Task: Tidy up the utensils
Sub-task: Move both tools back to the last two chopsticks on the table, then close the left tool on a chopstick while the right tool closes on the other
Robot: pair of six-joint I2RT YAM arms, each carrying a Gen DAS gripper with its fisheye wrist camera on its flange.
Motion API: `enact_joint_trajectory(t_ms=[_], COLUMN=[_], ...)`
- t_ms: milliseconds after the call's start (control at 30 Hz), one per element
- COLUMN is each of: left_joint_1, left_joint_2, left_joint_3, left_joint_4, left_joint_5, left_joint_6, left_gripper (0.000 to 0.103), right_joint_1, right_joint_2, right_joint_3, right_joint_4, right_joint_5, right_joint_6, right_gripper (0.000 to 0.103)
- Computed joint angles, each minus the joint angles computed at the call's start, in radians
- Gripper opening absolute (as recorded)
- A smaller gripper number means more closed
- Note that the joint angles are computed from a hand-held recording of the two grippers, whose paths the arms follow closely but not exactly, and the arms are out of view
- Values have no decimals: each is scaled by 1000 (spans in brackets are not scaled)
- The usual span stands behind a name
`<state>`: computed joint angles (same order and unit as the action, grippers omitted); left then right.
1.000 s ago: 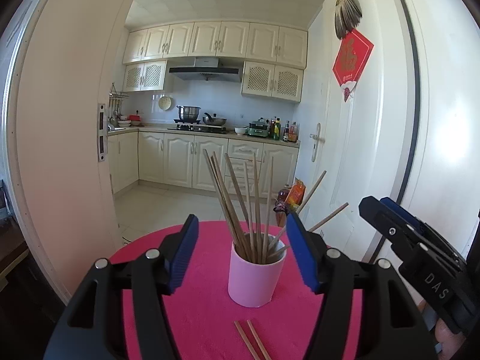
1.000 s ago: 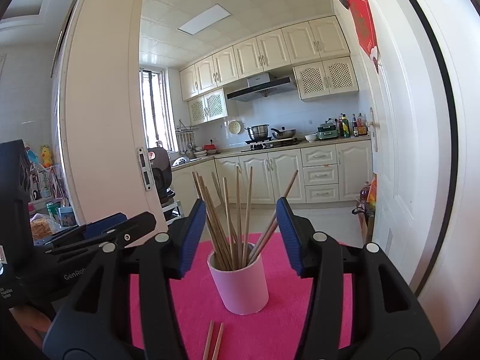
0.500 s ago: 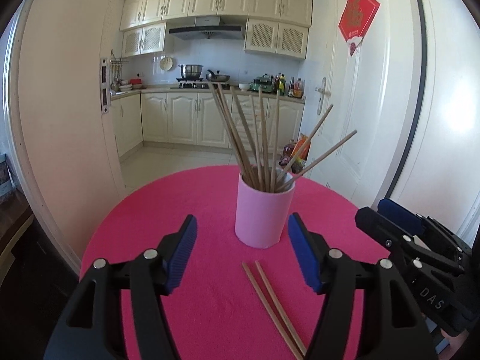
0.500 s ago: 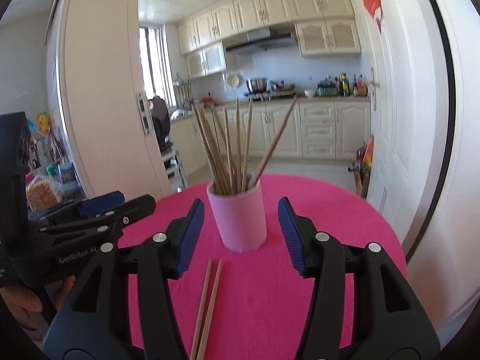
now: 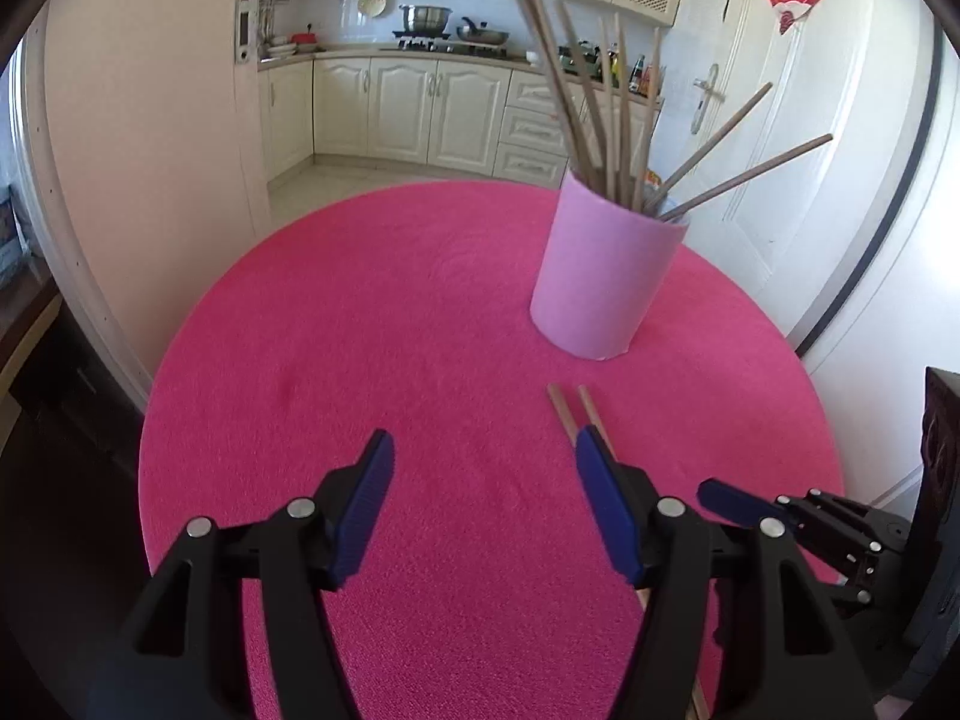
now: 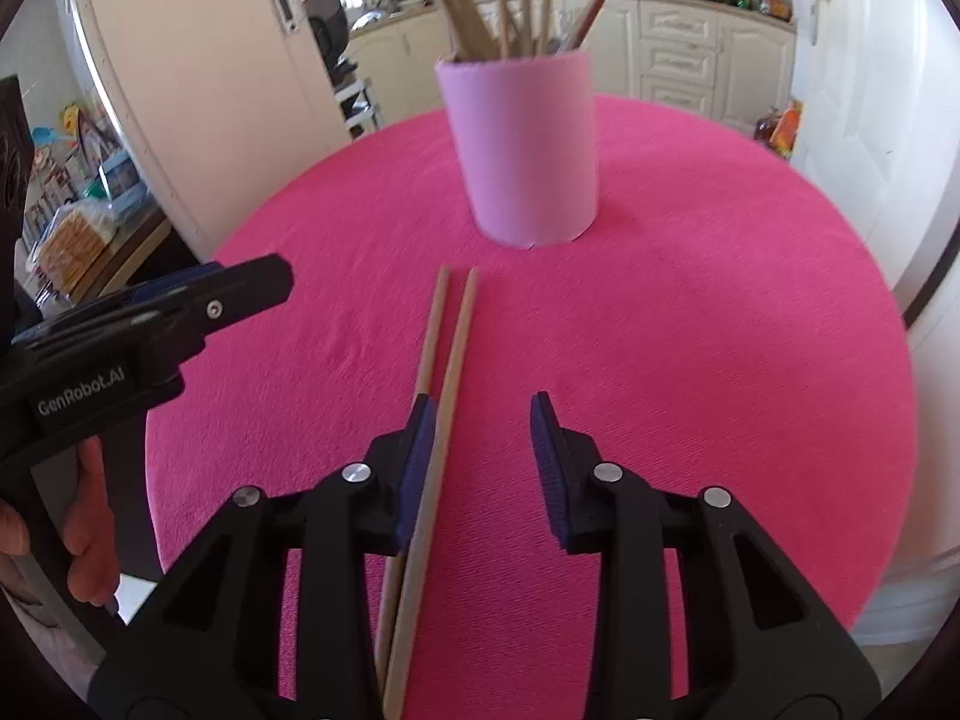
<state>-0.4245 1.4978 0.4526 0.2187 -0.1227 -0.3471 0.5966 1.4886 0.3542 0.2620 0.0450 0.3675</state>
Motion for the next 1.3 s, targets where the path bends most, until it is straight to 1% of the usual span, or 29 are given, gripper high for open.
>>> enact_joint_trajectory(t_ms=[167, 300, 400, 467, 500, 533, 600, 767, 967, 1067, 1167, 1233, 1267, 1300], left_joint_1=[15, 19, 11, 3, 1, -5, -21, -78, -151, -172, -193, -194, -195, -197], left_joint_2=[-1, 3, 19, 39, 42, 47, 62, 126, 246, 283, 301, 303, 303, 303], left_joint_3=[-10, -13, 16, 37, 44, 50, 70, 133, 251, 291, 325, 335, 339, 340], left_joint_4=[-6, -9, -41, -59, -68, -79, -103, -151, -248, -283, -324, -340, -346, -348], left_joint_5=[15, 23, 18, 16, 20, 22, 34, 43, 14, -1, -43, -52, -59, -67], left_joint_6=[5, 8, 0, -9, -10, -12, -9, -29, -53, -68, -74, -80, -83, -85], left_gripper=[62, 62, 62, 62, 62, 62, 62, 62, 62, 62, 51, 41, 38, 32], right_joint_1=[40, 64, 97, 94, 84, 69, 14, -88, -174, -210, -223, -239, -244, -248], right_joint_2=[70, 77, 98, 95, 99, 96, 73, 17, -21, -28, -23, -30, -32, -31], right_joint_3=[62, 95, 126, 127, 124, 117, 94, 42, -13, -29, -38, -45, -47, -47], right_joint_4=[-62, -112, -147, -155, -147, -140, -131, -120, -88, -74, -59, -60, -59, -57], right_joint_5=[33, 50, 101, 105, 100, 87, 32, -39, -128, -175, -201, -216, -225, -230], right_joint_6=[6, 0, -17, -39, -51, -64, -86, -116, -141, -155, -158, -169, -171, -173], right_gripper=[23, 22, 21, 18, 13, 10, 6, 6, 6, 6, 6, 6, 6, 6])
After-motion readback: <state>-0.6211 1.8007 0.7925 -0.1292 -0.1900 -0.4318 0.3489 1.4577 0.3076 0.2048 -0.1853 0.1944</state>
